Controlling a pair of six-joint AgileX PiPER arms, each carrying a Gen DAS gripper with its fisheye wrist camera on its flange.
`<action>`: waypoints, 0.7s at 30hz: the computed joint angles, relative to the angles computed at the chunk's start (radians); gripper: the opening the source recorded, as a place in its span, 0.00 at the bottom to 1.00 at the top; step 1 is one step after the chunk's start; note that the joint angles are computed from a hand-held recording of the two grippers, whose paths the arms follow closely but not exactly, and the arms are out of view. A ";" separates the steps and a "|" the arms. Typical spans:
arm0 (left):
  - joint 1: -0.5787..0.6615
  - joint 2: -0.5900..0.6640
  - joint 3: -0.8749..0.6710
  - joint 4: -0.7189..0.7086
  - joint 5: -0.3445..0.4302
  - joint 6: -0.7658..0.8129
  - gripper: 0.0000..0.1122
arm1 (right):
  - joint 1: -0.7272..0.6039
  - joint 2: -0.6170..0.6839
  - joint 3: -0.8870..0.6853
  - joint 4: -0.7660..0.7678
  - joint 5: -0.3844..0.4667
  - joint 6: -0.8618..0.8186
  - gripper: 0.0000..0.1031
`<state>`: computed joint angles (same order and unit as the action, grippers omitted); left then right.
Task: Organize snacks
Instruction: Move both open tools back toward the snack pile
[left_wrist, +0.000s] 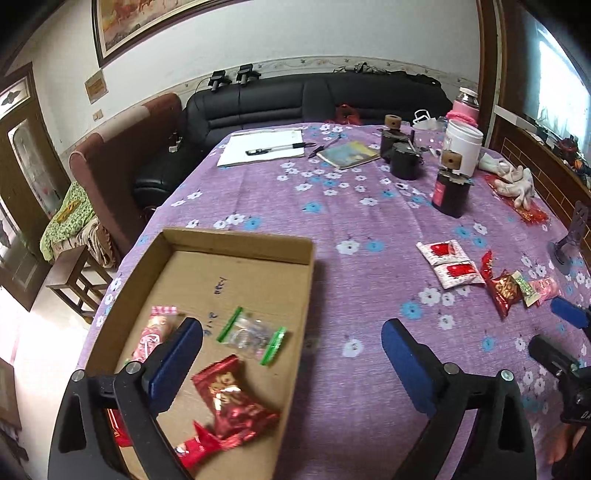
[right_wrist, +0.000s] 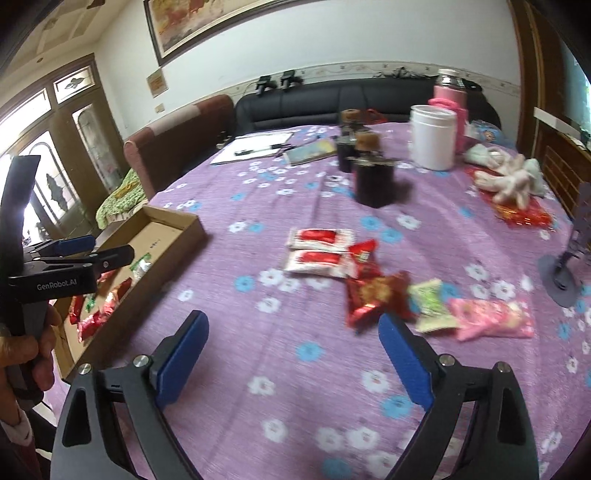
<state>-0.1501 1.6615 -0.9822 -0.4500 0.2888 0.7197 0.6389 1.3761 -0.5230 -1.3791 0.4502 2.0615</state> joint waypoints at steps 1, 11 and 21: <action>-0.013 -0.005 0.010 0.010 -0.012 -0.013 0.89 | 0.000 -0.025 0.023 0.005 0.015 -0.002 0.91; -0.114 -0.026 0.045 0.185 -0.058 -0.205 0.89 | -0.082 -0.228 0.174 0.088 0.033 -0.086 0.92; -0.173 -0.037 0.059 0.312 -0.072 -0.346 0.89 | -0.150 -0.348 0.262 0.121 0.023 -0.134 0.92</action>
<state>-0.3230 1.6244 -0.9236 -0.1384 0.2169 0.3733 0.4891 1.0280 -0.2609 -1.2581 0.4737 1.9278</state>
